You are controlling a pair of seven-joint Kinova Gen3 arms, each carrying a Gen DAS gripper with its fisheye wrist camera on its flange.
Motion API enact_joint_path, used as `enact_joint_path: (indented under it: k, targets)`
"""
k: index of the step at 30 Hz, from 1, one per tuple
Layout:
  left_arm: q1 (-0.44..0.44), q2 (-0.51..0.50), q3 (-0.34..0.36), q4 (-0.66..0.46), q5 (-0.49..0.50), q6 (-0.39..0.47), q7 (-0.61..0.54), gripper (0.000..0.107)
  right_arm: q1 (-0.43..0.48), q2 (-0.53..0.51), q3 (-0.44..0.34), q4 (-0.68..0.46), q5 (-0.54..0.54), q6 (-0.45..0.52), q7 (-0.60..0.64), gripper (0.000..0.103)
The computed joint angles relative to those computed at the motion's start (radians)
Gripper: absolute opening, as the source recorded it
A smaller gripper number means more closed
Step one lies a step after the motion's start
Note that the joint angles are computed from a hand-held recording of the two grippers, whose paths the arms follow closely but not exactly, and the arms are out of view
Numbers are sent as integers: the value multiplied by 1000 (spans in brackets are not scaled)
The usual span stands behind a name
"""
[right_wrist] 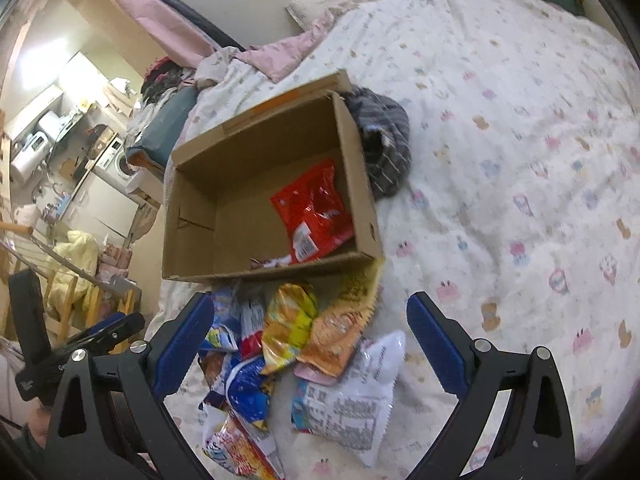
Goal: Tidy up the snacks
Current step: 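Grasp the white snack bag with the right tool while the left tool grasps the blue chip bag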
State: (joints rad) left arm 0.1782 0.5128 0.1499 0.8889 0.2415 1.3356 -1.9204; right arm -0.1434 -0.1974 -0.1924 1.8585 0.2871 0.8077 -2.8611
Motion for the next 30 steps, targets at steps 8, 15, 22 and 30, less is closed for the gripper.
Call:
enact_joint_path:
  k: [8,15,22,30]
  targets:
    - [14,30,-17,-27,-33,51,56,81,7,25,126,52,-316,11,224,99]
    - [12,41,-13,-36,-36,73,55,81,-92,172,263,6,-547,110,492,99]
    - [20,49,-15,-42,-44,82,59,82,-38,320,131,-108,-476,168,518,85]
    - [8,50,-21,-42,-44,80,75,81,-65,212,115,-61,-460,147,524,52]
